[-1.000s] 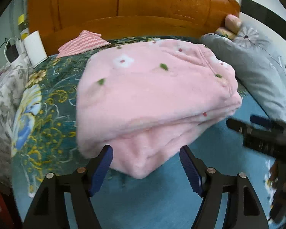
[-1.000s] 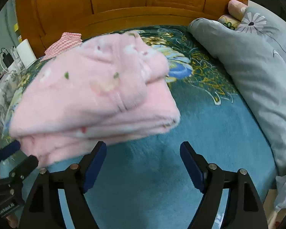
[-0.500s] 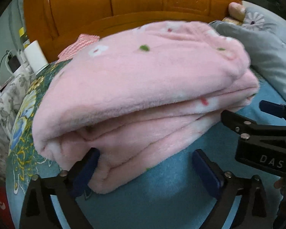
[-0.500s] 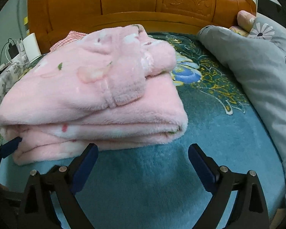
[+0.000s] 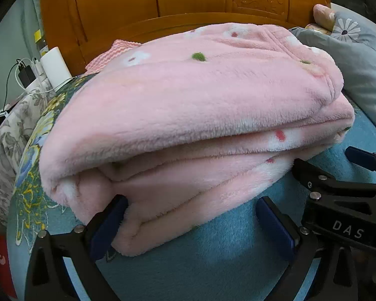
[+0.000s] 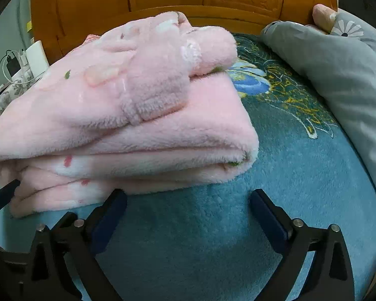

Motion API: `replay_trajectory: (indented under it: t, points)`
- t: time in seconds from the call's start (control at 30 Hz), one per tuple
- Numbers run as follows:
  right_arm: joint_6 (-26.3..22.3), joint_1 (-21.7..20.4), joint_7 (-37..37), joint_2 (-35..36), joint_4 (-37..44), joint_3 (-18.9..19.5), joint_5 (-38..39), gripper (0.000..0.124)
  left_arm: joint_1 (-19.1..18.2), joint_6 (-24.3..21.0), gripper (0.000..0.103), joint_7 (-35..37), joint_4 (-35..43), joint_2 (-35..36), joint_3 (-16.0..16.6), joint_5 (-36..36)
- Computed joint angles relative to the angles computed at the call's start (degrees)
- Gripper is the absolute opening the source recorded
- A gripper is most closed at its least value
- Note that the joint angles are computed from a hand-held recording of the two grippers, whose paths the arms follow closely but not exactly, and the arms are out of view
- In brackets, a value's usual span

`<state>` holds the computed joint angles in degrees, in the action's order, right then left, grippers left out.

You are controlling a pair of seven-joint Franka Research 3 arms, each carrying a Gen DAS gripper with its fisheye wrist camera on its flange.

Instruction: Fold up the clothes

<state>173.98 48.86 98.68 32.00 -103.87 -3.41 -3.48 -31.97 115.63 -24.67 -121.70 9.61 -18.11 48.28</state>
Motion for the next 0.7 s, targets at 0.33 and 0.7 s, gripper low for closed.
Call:
replay_trajectory:
  t: [0.33,0.7]
  points:
    - [-0.5,1.4,1.8,-0.2,-0.2,-1.2,-1.0,0.102,0.1,-0.3,0.103,0.6,0.2,0.2,0.1,-0.2]
    - [-0.9,1.6,3.1,-0.9,-0.7,-1.1,-1.9,0.103,0.0,-0.3,0.103,1.1,0.2,0.0,0.0,-0.5]
